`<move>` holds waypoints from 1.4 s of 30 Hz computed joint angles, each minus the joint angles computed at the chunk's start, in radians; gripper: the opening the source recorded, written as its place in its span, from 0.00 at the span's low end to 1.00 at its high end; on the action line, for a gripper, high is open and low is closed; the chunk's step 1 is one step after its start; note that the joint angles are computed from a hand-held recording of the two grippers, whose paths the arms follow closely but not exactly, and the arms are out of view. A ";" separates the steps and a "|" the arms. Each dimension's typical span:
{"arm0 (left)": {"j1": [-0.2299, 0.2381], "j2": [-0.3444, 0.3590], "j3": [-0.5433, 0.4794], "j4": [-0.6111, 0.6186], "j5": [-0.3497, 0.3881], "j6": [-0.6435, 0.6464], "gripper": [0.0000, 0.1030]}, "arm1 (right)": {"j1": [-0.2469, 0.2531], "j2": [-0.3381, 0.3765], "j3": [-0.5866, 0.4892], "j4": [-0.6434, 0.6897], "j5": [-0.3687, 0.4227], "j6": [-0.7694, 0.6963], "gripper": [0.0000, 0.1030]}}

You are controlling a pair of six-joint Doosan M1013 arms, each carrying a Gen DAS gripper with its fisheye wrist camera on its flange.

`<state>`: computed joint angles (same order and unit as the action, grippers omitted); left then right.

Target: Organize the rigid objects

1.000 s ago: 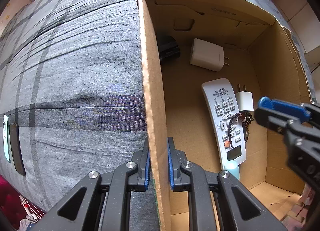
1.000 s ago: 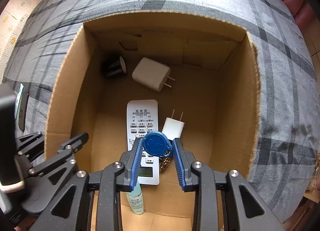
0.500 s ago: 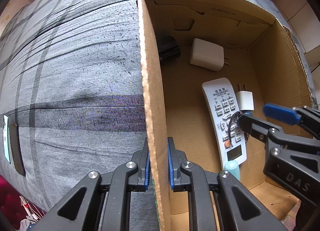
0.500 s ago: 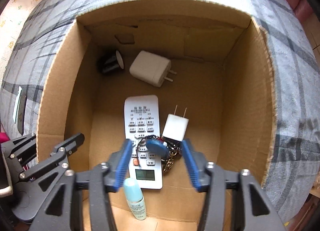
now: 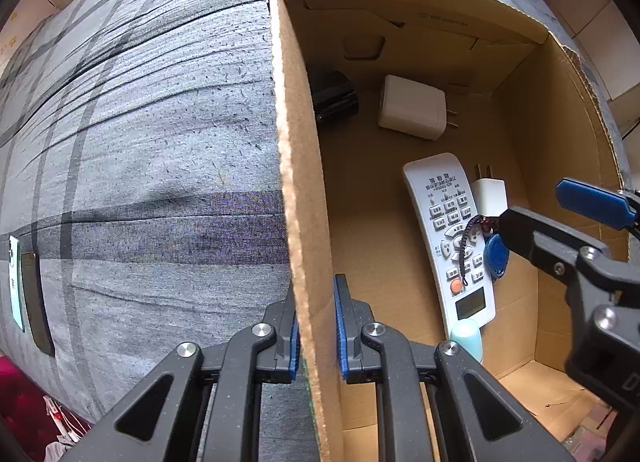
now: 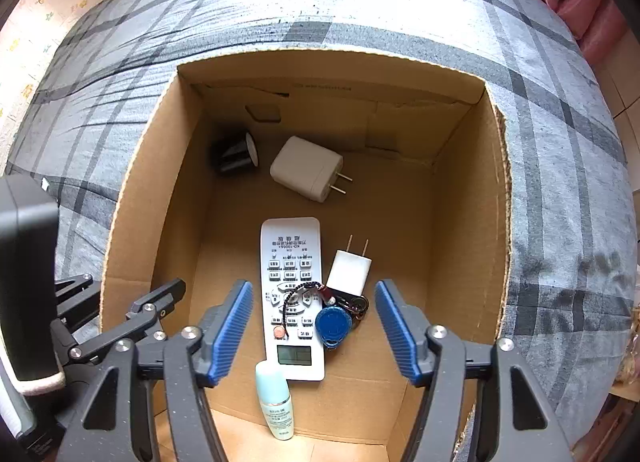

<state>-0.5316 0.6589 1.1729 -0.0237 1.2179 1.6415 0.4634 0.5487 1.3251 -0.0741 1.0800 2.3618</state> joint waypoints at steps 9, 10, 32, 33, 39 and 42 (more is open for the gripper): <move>-0.006 -0.003 0.006 0.013 -0.006 -0.001 0.14 | 0.014 -0.019 -0.002 -0.094 0.012 0.058 0.97; -0.007 -0.004 0.008 0.015 -0.008 -0.002 0.14 | 0.014 -0.023 0.000 -0.098 0.013 0.068 0.98; -0.020 -0.038 0.031 0.060 -0.021 -0.049 0.87 | 0.023 -0.103 0.025 -0.129 0.086 0.181 1.00; -0.017 -0.046 0.037 0.051 -0.033 -0.052 0.92 | 0.026 -0.107 0.025 -0.135 0.089 0.189 1.00; -0.013 -0.082 0.040 0.038 -0.022 -0.038 1.00 | 0.036 -0.125 0.021 -0.158 0.103 0.222 1.00; -0.012 -0.101 0.035 0.027 0.002 -0.020 1.00 | 0.045 -0.135 0.013 -0.174 0.121 0.236 1.00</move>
